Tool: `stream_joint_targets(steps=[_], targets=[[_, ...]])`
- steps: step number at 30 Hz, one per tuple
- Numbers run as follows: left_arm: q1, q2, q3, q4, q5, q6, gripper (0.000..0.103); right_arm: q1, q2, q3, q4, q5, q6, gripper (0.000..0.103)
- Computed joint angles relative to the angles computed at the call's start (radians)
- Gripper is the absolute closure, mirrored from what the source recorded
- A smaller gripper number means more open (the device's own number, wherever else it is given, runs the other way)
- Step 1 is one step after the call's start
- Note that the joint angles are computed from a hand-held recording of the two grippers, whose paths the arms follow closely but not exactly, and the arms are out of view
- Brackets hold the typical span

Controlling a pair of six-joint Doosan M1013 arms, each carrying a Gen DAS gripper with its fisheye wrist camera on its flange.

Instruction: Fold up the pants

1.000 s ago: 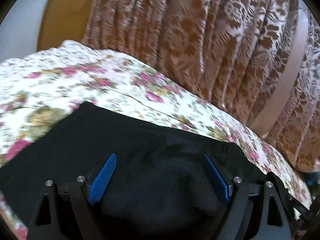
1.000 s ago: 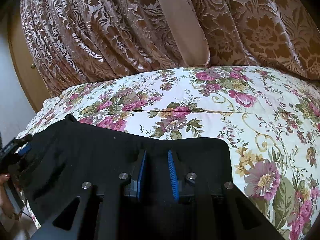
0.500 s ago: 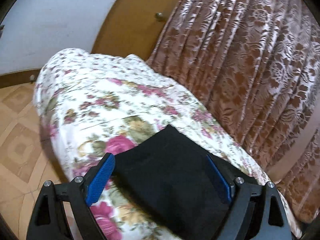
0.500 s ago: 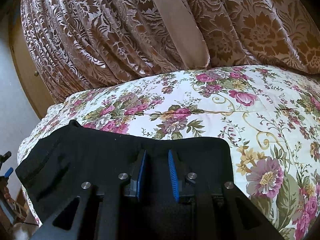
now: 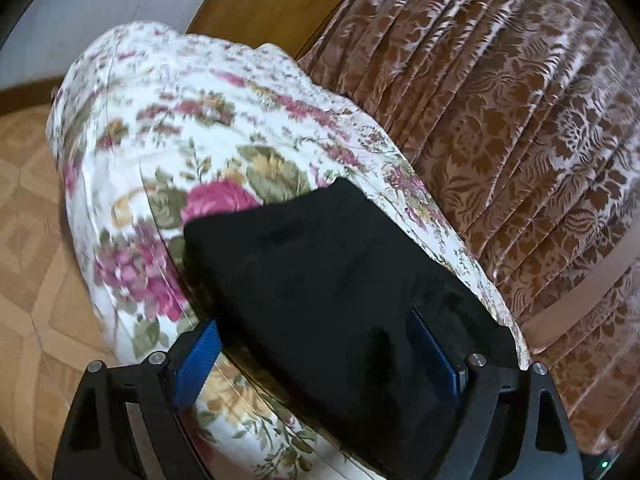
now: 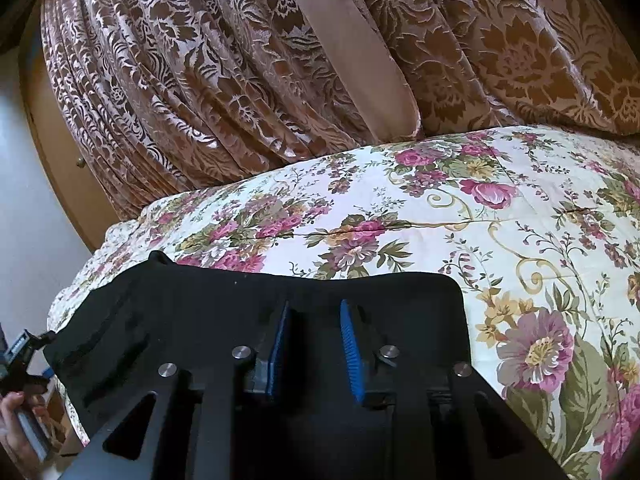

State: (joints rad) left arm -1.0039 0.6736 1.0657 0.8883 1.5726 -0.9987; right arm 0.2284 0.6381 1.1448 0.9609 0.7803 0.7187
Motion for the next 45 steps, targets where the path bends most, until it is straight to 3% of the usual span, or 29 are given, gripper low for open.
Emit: stream_joint_targets(steps=[3,9,11,17,26,29,32,35,39,45], targets=[[0.0,-0.005,0.014,0.027,-0.017,-0.014,0.017,-0.001,0.0,0.001,0.009,0.002,-0.002,0.076],[-0.004,-0.048,0.106,0.088,-0.104,-0.205,0.052,-0.001,0.0,0.001,0.008,0.002,-0.002,0.076],[0.004,-0.061,0.121,0.086,-0.144,-0.208,0.086,-0.002,0.0,0.001,0.01,0.002,-0.004,0.076],[0.02,-0.084,0.158,0.195,-0.249,-0.226,0.088,-0.002,0.0,0.001,0.01,0.003,-0.004,0.076],[0.009,-0.073,0.098,0.248,-0.186,-0.148,0.091,-0.002,0.0,0.001,0.01,0.004,-0.004,0.076],[0.01,-0.065,0.057,0.308,-0.188,-0.071,0.091,-0.002,0.0,0.001,0.01,0.003,-0.005,0.076],[0.011,-0.04,-0.023,0.363,-0.202,0.1,0.091,-0.003,0.001,0.001,0.011,0.004,-0.006,0.076],[0.015,-0.004,-0.118,0.414,-0.255,0.281,0.091,-0.003,0.001,0.001,0.013,0.005,-0.006,0.076],[0.028,0.044,-0.234,0.454,-0.396,0.472,0.091,-0.004,0.001,0.002,0.014,0.005,-0.008,0.076],[0.052,0.143,-0.434,0.38,-0.577,0.692,0.091,-0.004,0.001,0.002,0.015,0.004,-0.009,0.076]])
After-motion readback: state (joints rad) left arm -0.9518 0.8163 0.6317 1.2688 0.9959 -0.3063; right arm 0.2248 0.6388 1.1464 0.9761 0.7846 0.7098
